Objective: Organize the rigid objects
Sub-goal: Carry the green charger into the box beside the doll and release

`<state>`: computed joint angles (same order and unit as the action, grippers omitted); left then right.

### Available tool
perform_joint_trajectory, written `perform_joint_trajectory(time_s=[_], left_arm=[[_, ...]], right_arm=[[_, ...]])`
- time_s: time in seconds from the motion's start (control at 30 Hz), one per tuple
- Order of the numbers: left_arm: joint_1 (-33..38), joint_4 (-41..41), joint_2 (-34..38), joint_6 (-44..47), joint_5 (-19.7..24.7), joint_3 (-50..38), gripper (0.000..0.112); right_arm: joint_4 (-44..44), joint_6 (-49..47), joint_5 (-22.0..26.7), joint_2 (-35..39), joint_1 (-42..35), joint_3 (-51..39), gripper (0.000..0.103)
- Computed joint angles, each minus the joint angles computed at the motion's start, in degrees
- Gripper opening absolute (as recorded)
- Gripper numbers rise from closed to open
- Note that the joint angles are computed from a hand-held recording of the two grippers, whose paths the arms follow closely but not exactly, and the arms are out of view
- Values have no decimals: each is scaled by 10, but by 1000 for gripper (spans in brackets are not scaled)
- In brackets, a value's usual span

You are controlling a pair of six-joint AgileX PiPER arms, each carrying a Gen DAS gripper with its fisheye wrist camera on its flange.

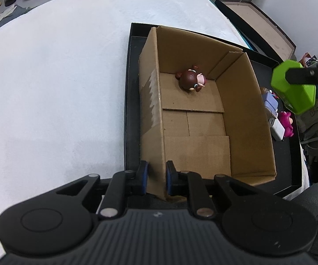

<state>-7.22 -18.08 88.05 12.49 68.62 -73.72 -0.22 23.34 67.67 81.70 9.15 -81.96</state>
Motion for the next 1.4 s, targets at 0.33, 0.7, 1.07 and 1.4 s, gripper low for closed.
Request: perform_joint_trajectory(time_s=[0.33, 0.7, 1.07, 1.4], left_arm=[[13, -14, -1, 15, 1, 4, 16], [22, -24, 2, 27, 3, 5, 16], [32, -35, 7, 30, 7, 3, 16], [33, -36, 5, 33, 4, 6, 16]], right_arm=[[-9, 24, -2, 41, 46, -46, 58], [-4, 54, -13, 80, 81, -72, 58], [23, 92, -41, 113, 90, -61, 58], [61, 139, -105, 128, 84, -19, 58]])
